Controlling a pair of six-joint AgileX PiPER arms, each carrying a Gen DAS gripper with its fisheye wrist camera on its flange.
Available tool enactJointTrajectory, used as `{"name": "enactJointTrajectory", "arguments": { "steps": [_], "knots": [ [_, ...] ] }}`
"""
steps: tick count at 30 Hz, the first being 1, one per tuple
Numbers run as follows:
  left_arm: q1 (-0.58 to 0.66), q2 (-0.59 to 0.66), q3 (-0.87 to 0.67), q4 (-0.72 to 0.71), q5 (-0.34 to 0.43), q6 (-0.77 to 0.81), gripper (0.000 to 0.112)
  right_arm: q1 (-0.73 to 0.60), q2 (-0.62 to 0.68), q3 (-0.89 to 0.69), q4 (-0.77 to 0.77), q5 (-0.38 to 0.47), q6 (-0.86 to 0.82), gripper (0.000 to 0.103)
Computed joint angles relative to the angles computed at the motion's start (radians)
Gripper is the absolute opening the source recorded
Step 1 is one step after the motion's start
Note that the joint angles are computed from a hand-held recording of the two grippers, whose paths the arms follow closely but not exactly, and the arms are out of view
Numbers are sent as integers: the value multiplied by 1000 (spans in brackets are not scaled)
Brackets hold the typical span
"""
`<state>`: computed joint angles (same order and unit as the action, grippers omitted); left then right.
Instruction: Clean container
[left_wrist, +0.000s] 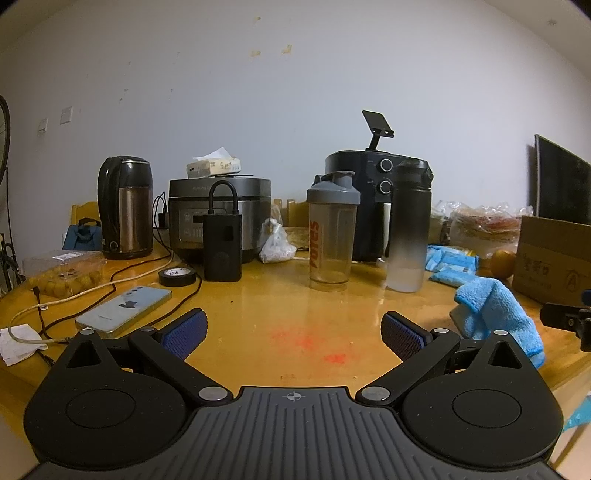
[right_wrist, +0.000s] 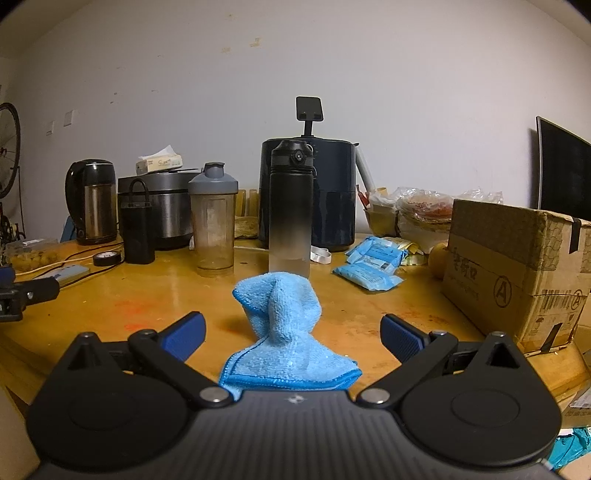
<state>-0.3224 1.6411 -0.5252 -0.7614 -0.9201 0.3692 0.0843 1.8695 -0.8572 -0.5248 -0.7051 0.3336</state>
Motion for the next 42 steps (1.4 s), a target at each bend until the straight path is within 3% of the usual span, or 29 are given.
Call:
{"name": "enactJointTrajectory", "arguments": {
  "steps": [5,9,13,35,42],
  "knots": [
    [-30,-12,26,-18,-37,-6,103,3,0,-3,-1,14,13,103],
    [-5,-3,-10,-15,31,9,103,-3,6,-11,-16,15,27,103],
    [-27,17,-6,-24,-15,12,103,-8,11,-22,-33,18,42,103],
    [-33,40,-33,-60,-6,34,103,-6,-9,16,-27,-3,29,103],
    [-21,46,-15,-45,-38,-11,103,-5,-7,7,-30,4,34,103]
  ]
}}
